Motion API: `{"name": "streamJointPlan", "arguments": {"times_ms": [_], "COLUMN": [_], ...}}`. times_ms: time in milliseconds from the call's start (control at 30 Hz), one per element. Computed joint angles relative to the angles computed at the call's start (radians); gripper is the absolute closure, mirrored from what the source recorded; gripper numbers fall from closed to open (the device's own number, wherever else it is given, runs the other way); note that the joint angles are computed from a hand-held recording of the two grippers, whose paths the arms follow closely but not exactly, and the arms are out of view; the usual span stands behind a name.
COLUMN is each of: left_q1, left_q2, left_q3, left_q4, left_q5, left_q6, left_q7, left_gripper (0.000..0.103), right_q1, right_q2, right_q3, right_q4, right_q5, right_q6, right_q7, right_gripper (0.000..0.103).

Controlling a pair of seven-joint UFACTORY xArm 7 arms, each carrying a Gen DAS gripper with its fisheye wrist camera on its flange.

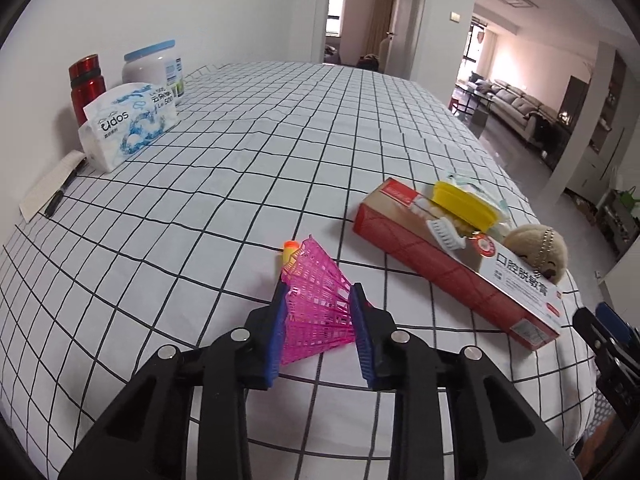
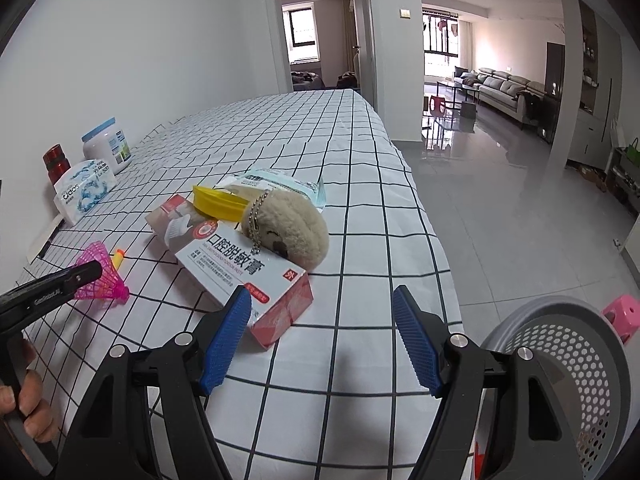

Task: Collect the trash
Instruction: 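Grasp the pink shuttlecock with the left tool while the right tool grasps the plush ball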

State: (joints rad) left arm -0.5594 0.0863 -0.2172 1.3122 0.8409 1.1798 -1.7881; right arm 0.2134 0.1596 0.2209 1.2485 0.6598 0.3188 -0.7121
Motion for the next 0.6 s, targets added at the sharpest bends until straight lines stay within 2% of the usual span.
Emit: {"name": "streamJointPlan", "arguments": {"times_ms": [400, 600], "left_q1": [-0.046, -0.061], "left_q2": [0.035, 0.051], "left_q3": [-0.008, 0.003], "left_q4": [0.087, 0.107], "left_q5": [0.070, 0.070], "left_q6": [0.072, 0.066], "left_q7": [0.024, 0.041], "left_gripper": [0.073, 0.073], "right_q1": [0.006, 0.014], "right_q2": [0.072, 0.124], "right_q3": [0.014, 0.022], "right_q4": [0.089, 0.157], "right_q5": [-0.086, -0.160], "right_q6": [-0.015, -0.008], "right_q7": [0.068, 0.114], "right_gripper": [0.033, 0.033]}}
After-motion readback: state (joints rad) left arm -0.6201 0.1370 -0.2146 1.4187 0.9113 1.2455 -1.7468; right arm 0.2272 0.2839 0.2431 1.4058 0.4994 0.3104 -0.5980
